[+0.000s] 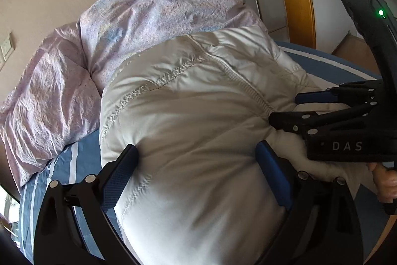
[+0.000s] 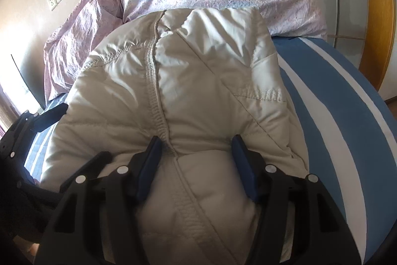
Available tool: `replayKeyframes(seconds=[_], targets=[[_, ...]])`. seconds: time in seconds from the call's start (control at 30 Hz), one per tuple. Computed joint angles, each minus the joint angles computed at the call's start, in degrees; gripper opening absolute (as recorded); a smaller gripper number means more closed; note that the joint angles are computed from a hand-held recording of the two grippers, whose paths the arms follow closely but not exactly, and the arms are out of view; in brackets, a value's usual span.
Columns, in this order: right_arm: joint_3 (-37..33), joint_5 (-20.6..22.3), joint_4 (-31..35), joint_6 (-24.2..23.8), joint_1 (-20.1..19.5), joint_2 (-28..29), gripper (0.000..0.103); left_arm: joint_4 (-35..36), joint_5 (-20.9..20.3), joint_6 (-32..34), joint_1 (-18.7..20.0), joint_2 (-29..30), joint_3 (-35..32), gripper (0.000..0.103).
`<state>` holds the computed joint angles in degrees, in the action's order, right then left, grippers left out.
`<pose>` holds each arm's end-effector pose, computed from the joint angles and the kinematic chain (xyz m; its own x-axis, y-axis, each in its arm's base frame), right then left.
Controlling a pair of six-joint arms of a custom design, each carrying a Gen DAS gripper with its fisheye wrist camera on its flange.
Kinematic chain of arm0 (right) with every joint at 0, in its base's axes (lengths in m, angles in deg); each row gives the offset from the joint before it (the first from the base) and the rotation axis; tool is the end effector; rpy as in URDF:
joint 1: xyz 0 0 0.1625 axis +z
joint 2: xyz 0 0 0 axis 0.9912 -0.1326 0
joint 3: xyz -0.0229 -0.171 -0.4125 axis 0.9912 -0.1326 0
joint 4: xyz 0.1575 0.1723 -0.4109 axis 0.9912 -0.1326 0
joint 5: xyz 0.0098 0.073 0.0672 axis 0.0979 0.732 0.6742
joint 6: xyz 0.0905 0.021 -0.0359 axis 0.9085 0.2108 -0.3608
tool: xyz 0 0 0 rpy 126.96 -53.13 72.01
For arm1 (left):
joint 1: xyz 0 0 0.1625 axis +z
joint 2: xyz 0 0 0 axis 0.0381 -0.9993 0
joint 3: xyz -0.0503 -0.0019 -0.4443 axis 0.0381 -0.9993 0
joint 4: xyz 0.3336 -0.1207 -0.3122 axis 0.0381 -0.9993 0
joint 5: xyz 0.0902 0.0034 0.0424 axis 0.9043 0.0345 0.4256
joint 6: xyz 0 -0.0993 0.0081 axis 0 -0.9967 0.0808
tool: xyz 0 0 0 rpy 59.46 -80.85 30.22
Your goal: Fold large clothes
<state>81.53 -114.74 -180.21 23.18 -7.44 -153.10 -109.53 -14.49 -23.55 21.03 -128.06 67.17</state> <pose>0.0069 -0.5172 0.2591 -0.7544 -0.5509 0.3570 -0.6544 0.6736 -0.3434 -0.3649 -0.4037 -0.0474 -0.4329 0.0147 -0.9013 0.7164 0.6126 -0.3341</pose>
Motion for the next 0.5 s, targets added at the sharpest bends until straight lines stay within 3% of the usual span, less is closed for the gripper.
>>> replayKeyframes(seconds=[0.2, 0.3, 0.4, 0.43, 0.47, 0.5], targets=[[-0.68, -0.35, 1.36, 0.72, 0.11, 0.06, 0.058, -1.02, 0.11, 0.6, -0.18, -0.15, 0.48, 0.097], [-3.14, -3.17, 7.9, 4.14, 2.03, -1.25, 0.058, -3.15, -1.52, 1.91, -0.68, -1.89, 1.45, 0.097], [-5.32, -1.03, 13.93, 7.08, 1.94, -3.37, 0.06, -10.13, -4.87, 4.04, -1.57, -6.09, 4.48, 0.096], [-5.93, -0.31, 14.89, 7.98, 1.73, -3.71, 0.065, -12.69, -5.21, 3.8, -1.89, -8.43, 6.23, 0.096], [-7.49, 0.83, 16.27, 10.55, 1.28, -3.88, 0.079, -13.93, -5.28, 2.73, -2.0, -10.39, 7.55, 0.097], [-8.87, 1.8, 17.57, 12.28, 0.8, -3.61, 0.086, -15.31, -5.69, 2.39, -1.85, -11.83, 8.47, 0.097]])
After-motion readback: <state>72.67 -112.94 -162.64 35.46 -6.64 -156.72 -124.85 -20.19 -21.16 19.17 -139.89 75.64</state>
